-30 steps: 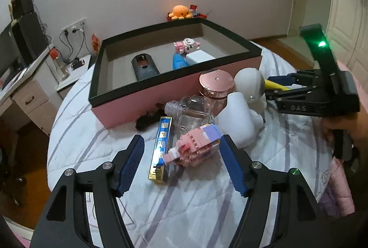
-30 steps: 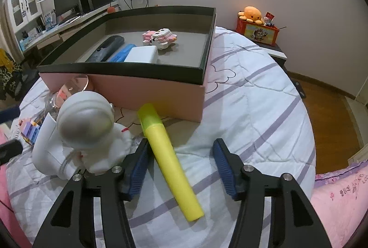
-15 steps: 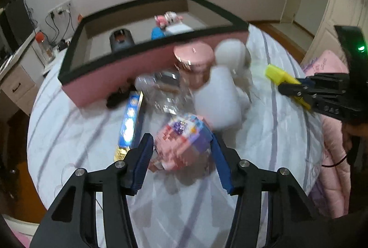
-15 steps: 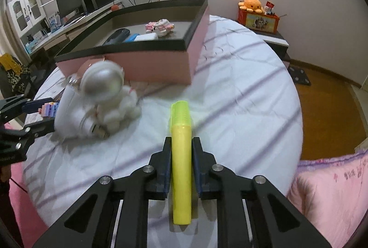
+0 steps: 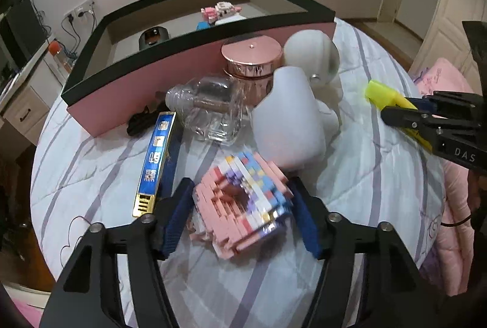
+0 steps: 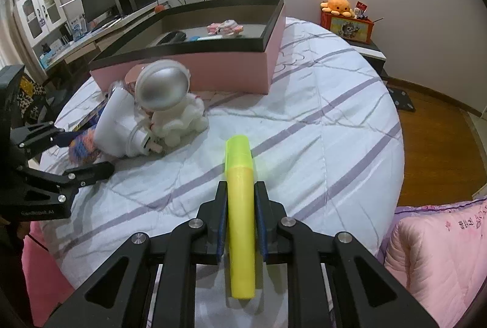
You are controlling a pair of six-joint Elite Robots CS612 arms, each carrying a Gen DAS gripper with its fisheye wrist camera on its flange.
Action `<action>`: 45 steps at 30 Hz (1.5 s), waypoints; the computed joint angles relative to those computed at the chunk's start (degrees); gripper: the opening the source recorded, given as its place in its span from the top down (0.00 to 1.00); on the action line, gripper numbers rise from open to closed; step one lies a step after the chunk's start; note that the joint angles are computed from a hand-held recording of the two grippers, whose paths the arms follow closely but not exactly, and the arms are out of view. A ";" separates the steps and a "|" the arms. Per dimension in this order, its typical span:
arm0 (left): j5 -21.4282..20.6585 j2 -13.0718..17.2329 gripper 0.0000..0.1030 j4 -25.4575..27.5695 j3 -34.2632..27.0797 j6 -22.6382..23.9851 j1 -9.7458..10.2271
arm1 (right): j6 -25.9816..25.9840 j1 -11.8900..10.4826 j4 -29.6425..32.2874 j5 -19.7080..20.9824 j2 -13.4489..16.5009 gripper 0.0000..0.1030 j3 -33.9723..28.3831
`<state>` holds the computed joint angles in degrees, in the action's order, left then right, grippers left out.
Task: Organize rigid objects
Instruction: 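Carry the block piece and yellow highlighter into the pink box and open both grippers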
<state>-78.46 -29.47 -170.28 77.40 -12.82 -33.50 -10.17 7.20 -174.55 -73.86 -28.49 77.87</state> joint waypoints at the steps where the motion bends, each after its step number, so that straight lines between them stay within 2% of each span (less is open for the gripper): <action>1: 0.08 0.05 0.44 -0.33 0.03 0.10 -0.01 | 0.21 0.00 -0.11 0.13 0.23 0.75 -0.37; 2: -0.18 0.06 0.44 -0.66 0.13 0.26 0.04 | 0.33 -0.02 -0.46 0.23 0.25 0.70 -0.37; 3: -0.24 0.04 0.44 -1.26 0.38 0.65 0.01 | 0.47 0.00 -0.66 0.35 0.39 0.60 -0.55; 4: -0.46 -0.02 0.44 -1.39 0.48 0.59 0.09 | 0.45 0.06 -0.71 0.37 0.54 0.55 -0.81; 6: -1.51 -0.21 0.44 -1.95 0.85 0.39 0.30 | 0.13 0.37 -1.27 -0.69 0.89 0.55 -1.28; 9: -4.30 -0.51 0.44 -3.62 1.71 -1.00 0.81 | -0.87 0.70 -2.74 -2.10 1.38 0.57 -1.60; 10: -5.65 -0.56 0.44 -4.30 1.94 -1.61 1.08 | -0.82 0.78 -3.43 -2.65 1.52 0.66 -1.63; 12: -9.26 -0.69 0.44 -7.02 2.79 -3.53 1.77 | -0.21 0.66 -4.13 -2.68 1.62 0.75 -1.62; 18: -11.71 -1.13 0.44 -10.73 4.04 -5.63 2.29 | 1.27 0.20 -4.85 0.20 1.02 0.75 -0.79; 23: -10.84 -2.05 0.44 -13.81 5.23 -6.12 2.44 | 1.94 0.04 -6.18 3.12 0.18 0.75 0.10; 31: -4.14 -3.64 0.44 -18.81 6.81 -8.33 2.21 | 3.65 0.59 -14.87 5.42 -1.20 0.75 1.61; 33: 1.42 -4.07 0.44 -19.14 6.82 -9.04 1.69 | 3.86 0.83 -16.94 5.78 -1.38 0.75 1.60; 37: 4.74 -4.42 0.44 -21.73 6.60 -11.34 1.86 | 4.03 1.55 -20.99 5.37 -1.47 0.75 1.18; 39: 7.25 -4.67 0.44 -21.83 6.46 -10.85 1.68 | 4.14 1.86 -22.56 5.08 -1.49 0.75 0.93; 42: 8.88 -4.83 0.44 -23.51 6.12 -11.34 1.78 | 3.83 2.28 -23.46 4.88 -1.43 0.75 0.03; 45: 11.07 -5.13 0.44 -23.51 5.87 -9.50 1.50 | 3.67 2.61 -23.67 5.15 -1.36 0.75 -0.93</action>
